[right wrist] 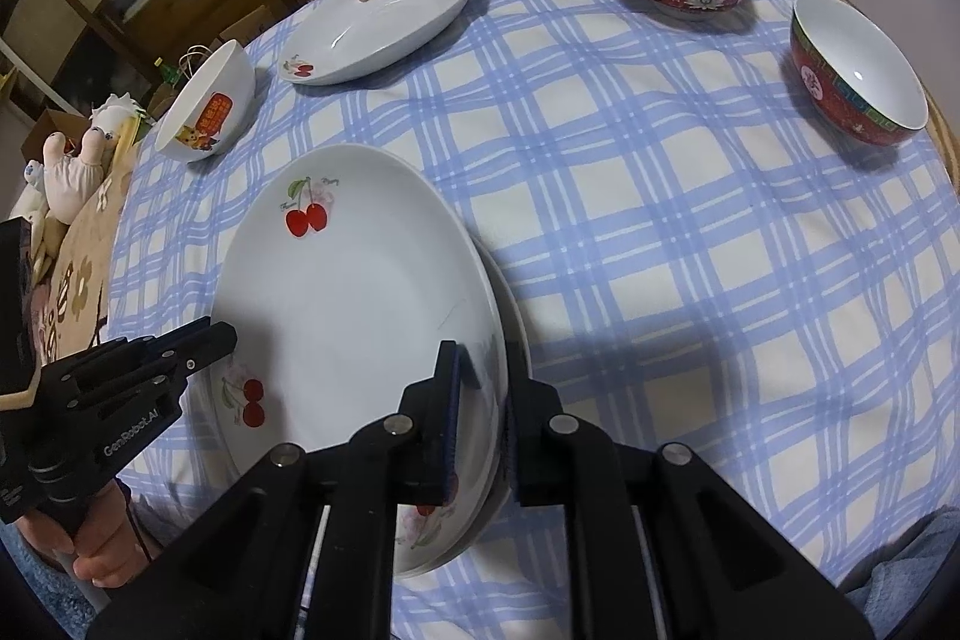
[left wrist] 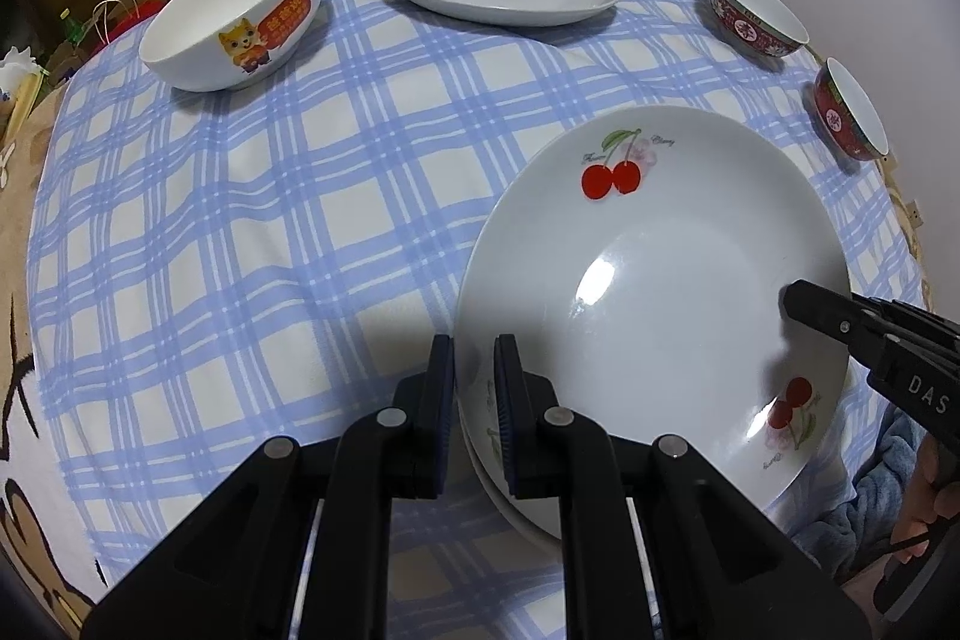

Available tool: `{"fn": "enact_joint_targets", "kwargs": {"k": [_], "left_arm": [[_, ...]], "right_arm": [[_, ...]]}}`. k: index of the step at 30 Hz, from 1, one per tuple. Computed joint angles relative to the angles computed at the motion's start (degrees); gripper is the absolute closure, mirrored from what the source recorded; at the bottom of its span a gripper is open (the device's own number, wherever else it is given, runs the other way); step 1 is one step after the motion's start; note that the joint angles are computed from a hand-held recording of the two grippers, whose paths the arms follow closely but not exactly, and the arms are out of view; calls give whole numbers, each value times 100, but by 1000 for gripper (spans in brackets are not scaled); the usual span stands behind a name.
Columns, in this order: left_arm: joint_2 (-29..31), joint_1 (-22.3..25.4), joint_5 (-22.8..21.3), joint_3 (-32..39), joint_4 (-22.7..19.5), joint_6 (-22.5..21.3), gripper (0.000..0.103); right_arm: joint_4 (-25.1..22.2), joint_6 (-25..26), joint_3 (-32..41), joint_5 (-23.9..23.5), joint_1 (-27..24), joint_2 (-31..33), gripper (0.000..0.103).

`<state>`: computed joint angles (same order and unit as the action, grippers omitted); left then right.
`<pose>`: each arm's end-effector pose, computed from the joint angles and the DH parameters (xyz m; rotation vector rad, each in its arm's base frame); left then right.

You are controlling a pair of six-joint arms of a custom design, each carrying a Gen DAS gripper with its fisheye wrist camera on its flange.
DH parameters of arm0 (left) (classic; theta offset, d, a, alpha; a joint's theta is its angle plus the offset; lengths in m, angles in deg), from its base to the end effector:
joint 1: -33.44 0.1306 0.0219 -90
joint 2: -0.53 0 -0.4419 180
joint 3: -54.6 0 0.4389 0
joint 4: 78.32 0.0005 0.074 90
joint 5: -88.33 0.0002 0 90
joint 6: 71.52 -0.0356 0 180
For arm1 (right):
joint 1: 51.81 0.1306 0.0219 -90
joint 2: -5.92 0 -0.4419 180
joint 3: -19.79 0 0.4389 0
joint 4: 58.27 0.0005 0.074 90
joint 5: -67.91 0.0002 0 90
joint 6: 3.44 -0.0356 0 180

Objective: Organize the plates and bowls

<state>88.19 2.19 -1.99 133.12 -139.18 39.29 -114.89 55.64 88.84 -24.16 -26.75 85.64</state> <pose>0.4055 -0.2464 0.3994 0.2550 2.8064 -0.2110 0.3769 0.1771 0.3830 0.1326 2.7890 0.3077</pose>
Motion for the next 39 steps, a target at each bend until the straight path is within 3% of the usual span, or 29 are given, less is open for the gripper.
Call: {"fn": "enact_joint_targets", "kwargs": {"k": [12, 39], "left_arm": [[-95, -79, -207, -25, -17, -12, 90], [-112, -33, -201, 12, -154, 44, 90]], "right_arm": [[-6, -24, 22, 2, 5, 21, 89], [-270, 6, 110, 192, 35, 36, 89]]}}
